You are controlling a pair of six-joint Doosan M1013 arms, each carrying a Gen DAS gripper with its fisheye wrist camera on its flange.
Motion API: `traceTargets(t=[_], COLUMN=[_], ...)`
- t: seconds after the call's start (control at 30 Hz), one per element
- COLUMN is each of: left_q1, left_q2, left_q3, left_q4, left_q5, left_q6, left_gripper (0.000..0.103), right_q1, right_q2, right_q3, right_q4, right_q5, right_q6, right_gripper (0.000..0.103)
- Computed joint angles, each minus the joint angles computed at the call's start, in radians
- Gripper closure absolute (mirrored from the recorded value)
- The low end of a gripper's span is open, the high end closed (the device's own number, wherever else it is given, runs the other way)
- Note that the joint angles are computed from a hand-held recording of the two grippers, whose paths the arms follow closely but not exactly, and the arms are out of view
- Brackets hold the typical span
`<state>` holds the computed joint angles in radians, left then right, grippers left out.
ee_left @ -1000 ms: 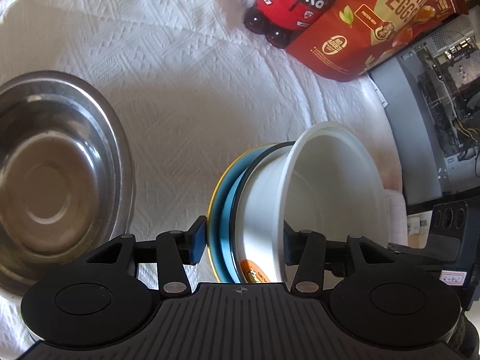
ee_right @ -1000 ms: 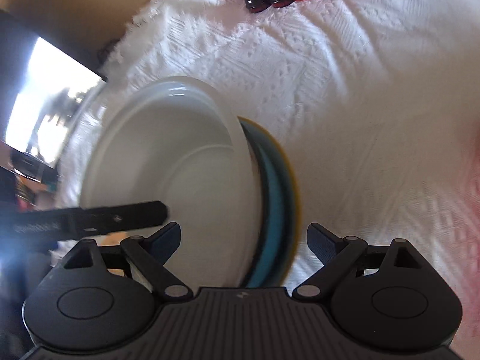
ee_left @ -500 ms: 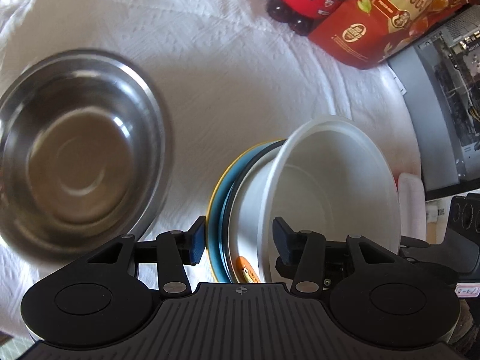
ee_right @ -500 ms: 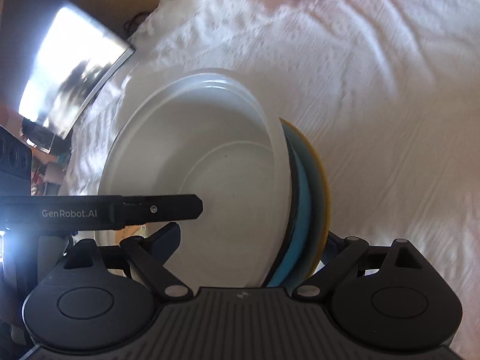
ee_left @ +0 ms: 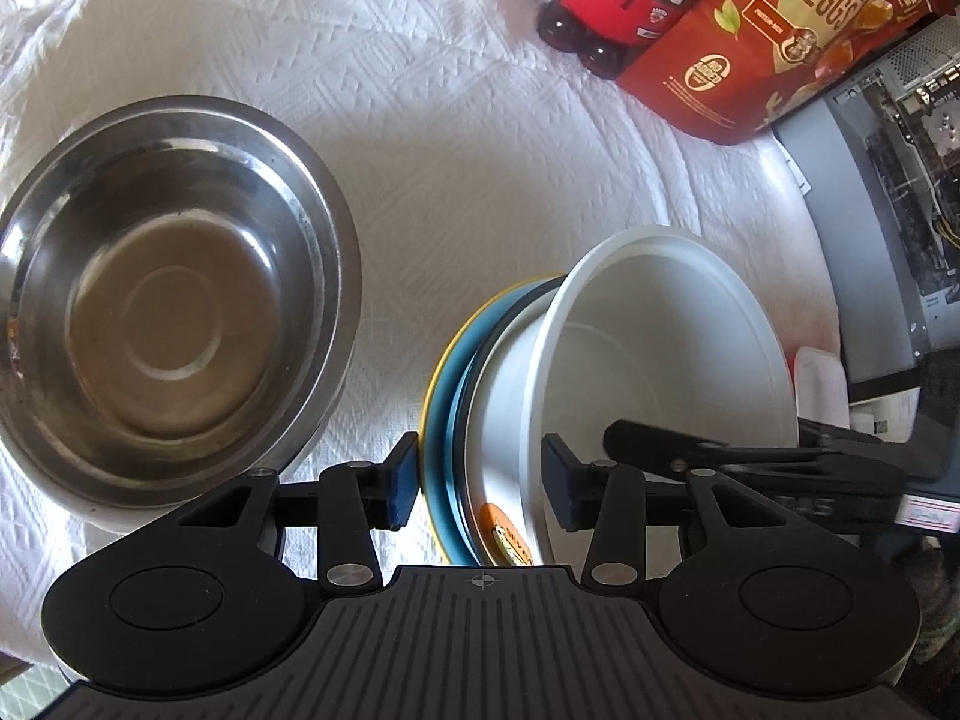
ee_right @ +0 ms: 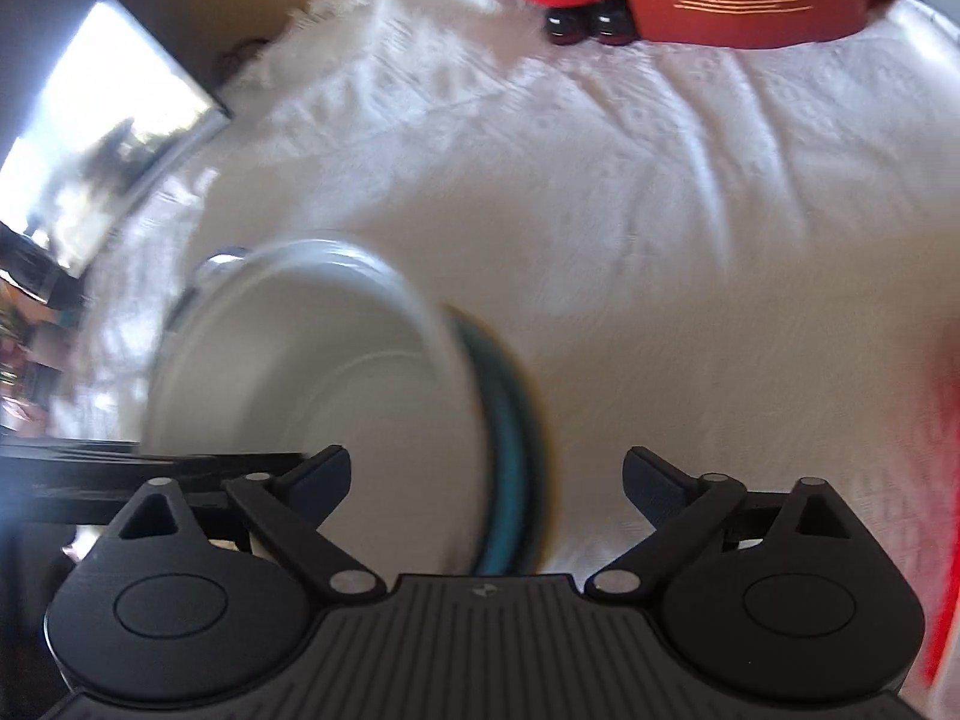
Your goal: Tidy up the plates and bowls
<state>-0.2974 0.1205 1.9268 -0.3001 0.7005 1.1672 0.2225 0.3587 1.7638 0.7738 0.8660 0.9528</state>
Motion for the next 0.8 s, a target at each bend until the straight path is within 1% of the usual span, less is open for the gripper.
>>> traceTargets(t=[0.07, 0.17, 0.27, 0.37, 0.47, 0.63, 0.73, 0.8], left_q1=[0.004, 0.007, 0.005, 0.003, -0.001, -0.008, -0.011, -0.013], left_q2=[-0.002, -0.001, 0.001, 0.003, 0.005, 0.007, 0.006, 0.006], left_q3=[0.002, 0.001, -0.002, -0.007, -0.012, -0.018, -0.017, -0.016], left_q4=[-0.010, -0.017, -0.008, 0.000, 0.015, 0.039, 0.052, 0.059], left_q5=[-0.001, 0.000, 0.005, 0.011, 0.016, 0.020, 0.018, 0.015], left_q6=[0.007, 0.016, 0.010, 0.004, -0.006, -0.028, -0.043, -0.055], left_gripper=[0.057, 0.056, 0.056, 0.055, 0.055, 0.056, 0.057, 0.057], right_q1=[0.013, 0.013, 0.001, -0.003, -0.016, -0.023, -0.031, -0.033], right_q2=[0.010, 0.022, 0.029, 0.033, 0.037, 0.036, 0.028, 0.026], right_q3=[-0.015, -0.020, -0.016, -0.018, -0.007, 0.012, 0.037, 0.045], right_q4=[-0.087, -0.105, -0.051, -0.033, 0.016, 0.081, 0.145, 0.163], right_q5=[-0.001, 0.016, 0.030, 0.035, 0.043, 0.020, -0.012, -0.022], right_q6=[0.070, 0.098, 0.084, 0.081, 0.049, -0.013, -0.016, -0.017], right_gripper=[0.004, 0.003, 0.002, 0.000, 0.000, 0.000, 0.000, 0.000])
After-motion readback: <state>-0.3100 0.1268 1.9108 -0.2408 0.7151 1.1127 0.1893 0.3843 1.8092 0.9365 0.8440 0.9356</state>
